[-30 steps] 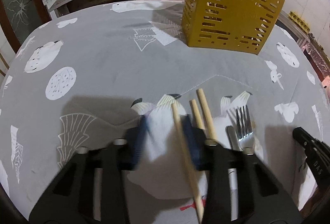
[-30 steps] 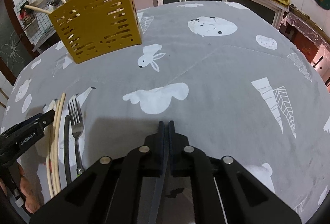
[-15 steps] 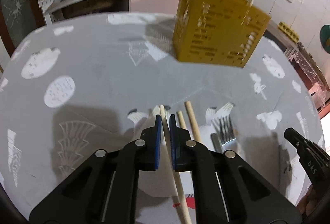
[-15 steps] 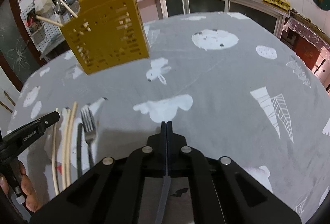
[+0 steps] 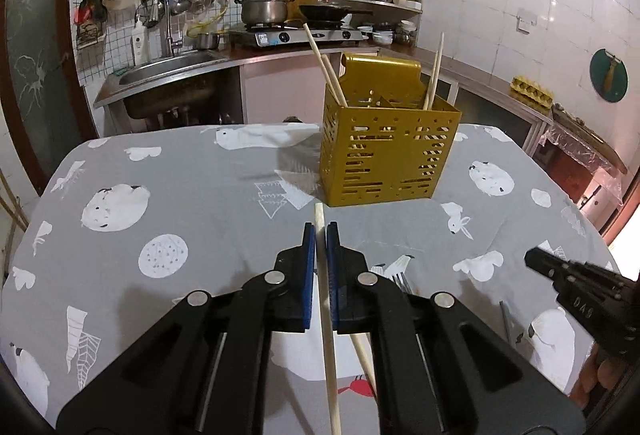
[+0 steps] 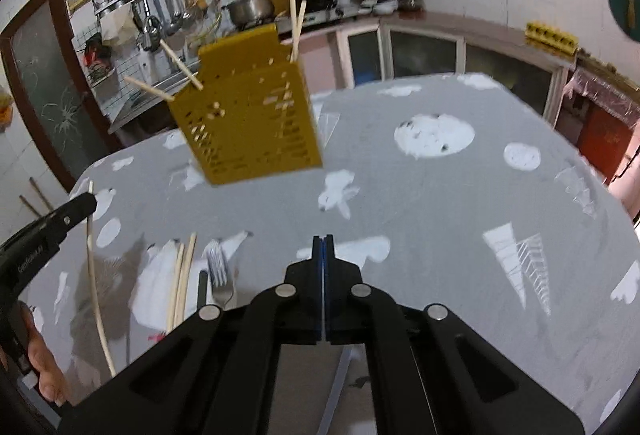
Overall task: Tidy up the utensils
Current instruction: 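Grasp a wooden chopstick with the left gripper while the right gripper lifts the spoon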
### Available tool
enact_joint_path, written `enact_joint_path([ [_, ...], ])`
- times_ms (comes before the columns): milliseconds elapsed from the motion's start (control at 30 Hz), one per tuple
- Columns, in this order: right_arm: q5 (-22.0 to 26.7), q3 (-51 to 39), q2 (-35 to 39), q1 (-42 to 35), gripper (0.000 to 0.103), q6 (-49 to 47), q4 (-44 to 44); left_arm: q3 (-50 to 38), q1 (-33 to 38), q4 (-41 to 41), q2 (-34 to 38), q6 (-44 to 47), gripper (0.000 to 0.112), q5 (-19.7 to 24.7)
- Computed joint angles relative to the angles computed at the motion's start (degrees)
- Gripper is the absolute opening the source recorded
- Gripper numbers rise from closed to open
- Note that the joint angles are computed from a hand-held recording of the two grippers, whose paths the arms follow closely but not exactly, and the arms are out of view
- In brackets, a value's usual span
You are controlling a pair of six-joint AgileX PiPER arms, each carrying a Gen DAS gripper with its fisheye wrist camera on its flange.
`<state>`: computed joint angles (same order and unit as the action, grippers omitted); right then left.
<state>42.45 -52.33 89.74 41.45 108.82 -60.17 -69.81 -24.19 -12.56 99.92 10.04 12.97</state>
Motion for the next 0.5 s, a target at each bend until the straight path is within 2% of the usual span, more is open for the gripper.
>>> enact_joint_path([
  [67,0.5,-0.11,1.57,0.02,0.002,-0.65,1.26,-1.19,0.27,1.95,1.07,-1.9,0.005,0.99],
  [133,-1.06,0.93,2.17,-0.64,0.002,-0.24,2.82,-1.97,0.7,1.56,2.16,-1.52,0.005,2.09],
  [333,-2.59,2.85,4.27,-1.18,0.002,1.2,6.04,-2.04,2.12,-0.46,3.64,0.9,0.005,2.32],
  [500,-1.37,2.74,4.44,-0.39,0.002,2.39,6.11,-2.22,2.94,-3.33,3.83,4.0,0.005,2.91],
])
